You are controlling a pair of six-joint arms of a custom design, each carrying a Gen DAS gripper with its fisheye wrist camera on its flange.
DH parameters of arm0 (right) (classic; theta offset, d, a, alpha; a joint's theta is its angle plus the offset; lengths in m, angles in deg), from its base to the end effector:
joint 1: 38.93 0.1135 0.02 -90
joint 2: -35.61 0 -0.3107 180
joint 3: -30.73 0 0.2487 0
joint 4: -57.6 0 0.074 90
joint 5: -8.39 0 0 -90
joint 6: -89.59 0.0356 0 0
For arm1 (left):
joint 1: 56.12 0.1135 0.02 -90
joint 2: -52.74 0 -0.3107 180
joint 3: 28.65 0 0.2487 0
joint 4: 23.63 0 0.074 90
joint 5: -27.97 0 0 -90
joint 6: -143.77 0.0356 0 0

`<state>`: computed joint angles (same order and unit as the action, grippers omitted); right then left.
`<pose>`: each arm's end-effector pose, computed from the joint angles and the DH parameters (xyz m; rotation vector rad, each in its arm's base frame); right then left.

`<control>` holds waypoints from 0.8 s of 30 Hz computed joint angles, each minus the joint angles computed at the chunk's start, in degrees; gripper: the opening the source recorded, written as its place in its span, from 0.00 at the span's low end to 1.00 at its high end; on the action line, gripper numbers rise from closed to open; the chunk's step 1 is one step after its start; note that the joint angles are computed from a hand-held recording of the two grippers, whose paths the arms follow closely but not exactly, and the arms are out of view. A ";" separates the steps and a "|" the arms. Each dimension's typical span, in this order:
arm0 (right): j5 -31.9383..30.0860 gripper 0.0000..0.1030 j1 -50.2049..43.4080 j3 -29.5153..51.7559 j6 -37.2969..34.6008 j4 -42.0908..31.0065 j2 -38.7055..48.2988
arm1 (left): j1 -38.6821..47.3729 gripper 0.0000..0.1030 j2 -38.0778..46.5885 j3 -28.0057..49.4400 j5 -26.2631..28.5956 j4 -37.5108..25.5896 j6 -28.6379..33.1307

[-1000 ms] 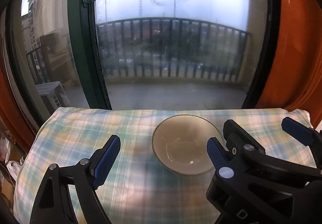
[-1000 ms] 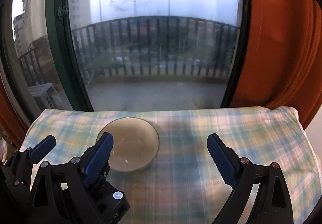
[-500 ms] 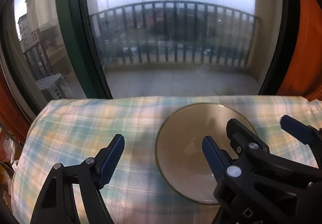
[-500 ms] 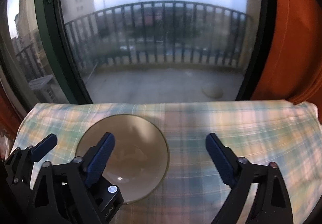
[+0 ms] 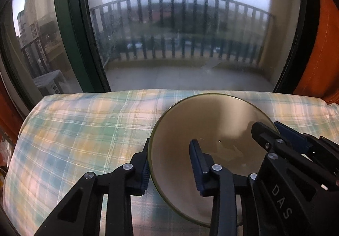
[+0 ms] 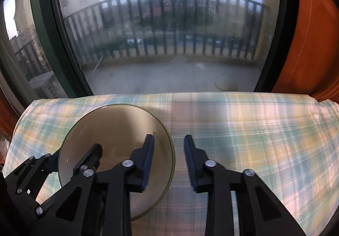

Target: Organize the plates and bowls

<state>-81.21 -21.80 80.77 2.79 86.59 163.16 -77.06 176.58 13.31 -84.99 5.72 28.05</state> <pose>0.3209 0.0987 0.0349 -0.2907 2.4059 0.1536 0.2787 -0.0918 0.0406 -0.2640 2.3793 0.1246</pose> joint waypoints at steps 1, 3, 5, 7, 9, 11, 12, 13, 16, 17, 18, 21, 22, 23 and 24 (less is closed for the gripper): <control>-0.23 0.25 -0.01 0.00 -0.03 0.11 0.06 | -0.10 0.29 0.14 0.07 -0.52 0.04 -0.17; -0.09 0.19 0.30 -0.04 -0.23 0.30 0.03 | 0.22 0.27 0.51 0.37 -0.60 0.00 0.07; 0.36 0.19 0.53 0.28 -0.41 0.15 0.23 | 0.67 0.25 0.68 0.58 -0.02 -0.05 0.55; 1.09 0.19 0.88 0.39 -0.52 0.64 0.60 | 0.90 0.25 0.97 0.64 0.23 0.46 0.85; 1.40 0.19 1.09 0.54 -0.55 0.78 0.66 | 1.04 0.24 1.04 0.72 0.52 0.49 0.92; 1.47 0.19 1.16 0.53 -0.61 0.74 0.58 | 1.05 0.24 1.04 0.75 0.49 0.53 0.98; 1.36 0.19 1.13 0.39 -0.61 1.01 0.60 | 1.08 0.24 1.13 0.78 0.65 0.53 0.99; 1.28 0.19 1.09 0.25 -0.53 1.23 0.61 | 1.20 0.24 1.28 0.94 1.08 0.31 1.08; 0.35 0.20 0.79 0.97 -0.41 -0.28 0.80 | 1.07 0.24 1.69 1.27 0.78 -0.04 1.13; -0.04 0.20 0.64 1.06 0.07 -0.59 0.86 | 0.97 0.24 1.66 1.41 0.58 -0.34 1.09; -0.24 0.20 0.53 0.90 0.33 -0.41 0.78 | 0.99 0.24 1.73 1.45 0.64 -0.32 1.09; -0.27 0.20 0.58 1.09 0.18 -1.23 0.35 | 0.98 0.24 1.66 1.09 1.30 0.17 1.77; 0.09 0.20 0.74 0.96 0.17 -1.46 0.01 | 0.88 0.24 1.67 0.93 1.41 0.31 1.93; 0.34 0.20 0.86 0.88 0.04 -1.51 -0.11 | 0.91 0.24 1.60 0.84 1.67 0.31 2.13; 0.67 0.20 1.03 0.75 -0.12 -1.69 -0.34 | 1.07 0.24 1.36 0.70 2.19 -0.05 2.19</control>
